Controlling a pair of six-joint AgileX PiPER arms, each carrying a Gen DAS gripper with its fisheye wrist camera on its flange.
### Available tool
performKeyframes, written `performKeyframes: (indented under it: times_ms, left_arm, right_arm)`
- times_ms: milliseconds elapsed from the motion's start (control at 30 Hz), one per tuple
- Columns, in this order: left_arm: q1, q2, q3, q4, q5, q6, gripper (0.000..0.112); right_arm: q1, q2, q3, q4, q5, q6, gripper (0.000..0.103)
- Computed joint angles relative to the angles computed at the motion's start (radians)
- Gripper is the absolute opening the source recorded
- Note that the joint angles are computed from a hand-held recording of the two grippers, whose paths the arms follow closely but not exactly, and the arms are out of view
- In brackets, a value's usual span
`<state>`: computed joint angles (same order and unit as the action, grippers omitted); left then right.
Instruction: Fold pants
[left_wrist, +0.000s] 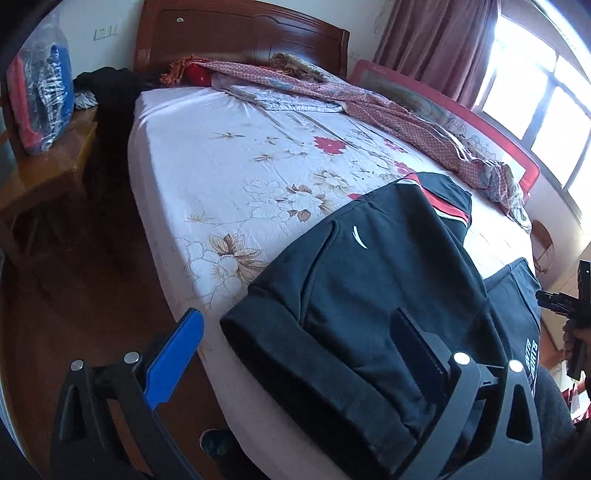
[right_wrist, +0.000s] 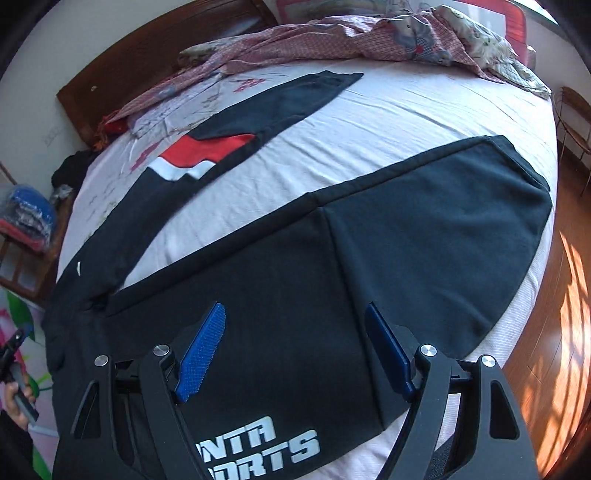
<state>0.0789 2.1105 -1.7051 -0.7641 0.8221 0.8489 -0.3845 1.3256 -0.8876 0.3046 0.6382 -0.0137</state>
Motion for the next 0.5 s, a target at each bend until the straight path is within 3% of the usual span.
performKeyframes:
  times_ms: [33, 100, 300, 433, 500]
  left_arm:
    - [-0.004, 0.025, -0.019, -0.001, 0.008, 0.002, 0.1]
    - [-0.014, 0.06, -0.04, -0.017, 0.033, 0.029, 0.089]
    - [0.025, 0.134, -0.104, -0.084, 0.098, 0.065, 0.087]
    - [0.019, 0.178, -0.159, -0.042, 0.118, 0.038, 0.086]
    - [0.016, 0.189, -0.174, -0.061, 0.147, 0.048, 0.078]
  right_arm:
    - [0.017, 0.012, -0.017, -0.006, 0.009, 0.01, 0.077]
    - [0.051, 0.035, -0.046, -0.017, 0.023, 0.033, 0.077]
    - [0.118, 0.096, -0.097, 0.024, 0.055, 0.042, 0.077]
    - [0.145, 0.122, -0.107, 0.069, 0.064, 0.029, 0.077]
    - [0.155, 0.126, -0.107, 0.071, 0.064, 0.03, 0.077]
